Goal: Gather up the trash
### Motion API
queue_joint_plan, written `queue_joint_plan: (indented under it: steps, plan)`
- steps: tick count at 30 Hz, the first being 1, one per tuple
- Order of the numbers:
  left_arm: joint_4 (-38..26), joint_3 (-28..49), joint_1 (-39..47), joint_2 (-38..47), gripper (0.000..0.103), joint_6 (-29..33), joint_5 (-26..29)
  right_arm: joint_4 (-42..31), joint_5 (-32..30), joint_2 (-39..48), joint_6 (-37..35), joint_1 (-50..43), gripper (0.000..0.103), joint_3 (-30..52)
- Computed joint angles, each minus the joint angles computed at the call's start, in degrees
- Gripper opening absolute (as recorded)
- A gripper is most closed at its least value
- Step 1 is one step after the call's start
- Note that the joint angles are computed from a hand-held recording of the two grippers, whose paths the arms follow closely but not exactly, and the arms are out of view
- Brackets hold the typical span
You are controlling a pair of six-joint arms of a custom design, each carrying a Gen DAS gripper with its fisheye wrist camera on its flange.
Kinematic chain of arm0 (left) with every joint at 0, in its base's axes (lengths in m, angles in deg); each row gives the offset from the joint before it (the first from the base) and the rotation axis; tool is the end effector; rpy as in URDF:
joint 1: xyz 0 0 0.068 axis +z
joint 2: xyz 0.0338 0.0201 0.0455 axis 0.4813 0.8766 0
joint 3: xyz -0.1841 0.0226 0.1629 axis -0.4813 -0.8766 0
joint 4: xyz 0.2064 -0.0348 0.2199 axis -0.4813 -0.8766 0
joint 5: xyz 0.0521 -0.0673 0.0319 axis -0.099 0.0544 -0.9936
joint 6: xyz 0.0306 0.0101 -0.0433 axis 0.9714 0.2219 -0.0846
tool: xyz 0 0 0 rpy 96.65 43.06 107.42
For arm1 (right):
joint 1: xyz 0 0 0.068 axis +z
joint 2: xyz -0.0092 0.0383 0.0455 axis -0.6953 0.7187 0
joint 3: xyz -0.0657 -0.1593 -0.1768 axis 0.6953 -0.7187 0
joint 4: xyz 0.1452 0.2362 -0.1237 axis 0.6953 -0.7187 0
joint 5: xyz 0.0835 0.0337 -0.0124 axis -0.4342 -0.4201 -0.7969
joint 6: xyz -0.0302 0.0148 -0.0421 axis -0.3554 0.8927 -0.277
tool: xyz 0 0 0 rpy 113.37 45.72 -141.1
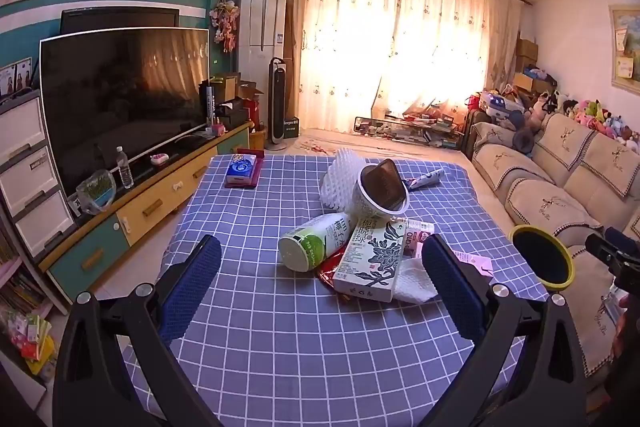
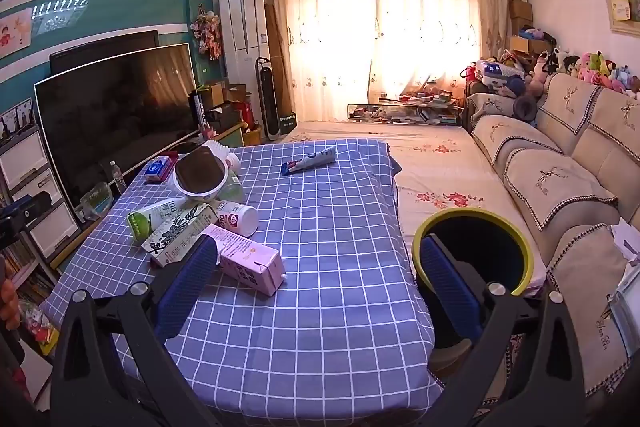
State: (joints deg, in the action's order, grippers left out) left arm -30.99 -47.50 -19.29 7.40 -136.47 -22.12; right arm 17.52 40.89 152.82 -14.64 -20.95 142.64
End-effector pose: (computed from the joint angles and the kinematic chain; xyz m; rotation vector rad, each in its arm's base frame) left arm 0.1306 -0.0976 0.1722 -0.7808 1.9088 0.4555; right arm 0.3767 0.1751 0.1205 -0.7635 1.9569 0.5702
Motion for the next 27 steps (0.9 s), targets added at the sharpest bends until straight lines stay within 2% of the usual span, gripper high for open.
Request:
queue_joint_plan:
  steps: [3,4,5,6,7,8,9,11,27]
  plan:
    - [1.4,0.5,1.0,0.5,0.099,1.4,0.5,-0.4,-0.2,0.0,0.2,-0.1,0.097,0.2]
    - [-1.7,1.4,-0.9,2.8,0.099,-3.4,-0.8,-0.6,-0.2,0.0,0.1,-0.1,0.097,0.3]
    - [-0.7,1.6,-0.9,3.0,0.099,-2.3,-0.8,-0.7,-0.2,0.1,0.1,-0.1,0.097,0.4]
    - [-2.0,0.1,-1.2,0.4,0.099,-4.4,-0.8,-0.8,-0.2,0.1,0.1,-0.1,0.097,0.4]
    - [-0.8,-0.4,-0.4,-0.7,0.099,-2.7,-0.5,-0.9,-0.2,0.0,-0.1,-0.1,0.097,0.4]
    - [-3.5,-0.1,-2.5,1.2,0.099,-7.3,-1.1,-0.4,-0.2,0.9,-0.2,-0.1,0.097,0.7]
    - [-3.8,-0.2,-2.6,0.8,0.099,-7.5,-0.9,-0.4,0.3,1.0,-0.1,0.4,0.096,0.7]
    - [-1.9,-0.3,-1.2,-0.7,0.099,-3.6,-0.5,0.0,0.5,1.2,0.1,0.6,0.097,0.6]
    - [1.5,-0.5,-0.2,-1.3,0.099,0.7,-0.2,-1.7,-0.3,1.2,-0.1,-0.1,0.097,1.4]
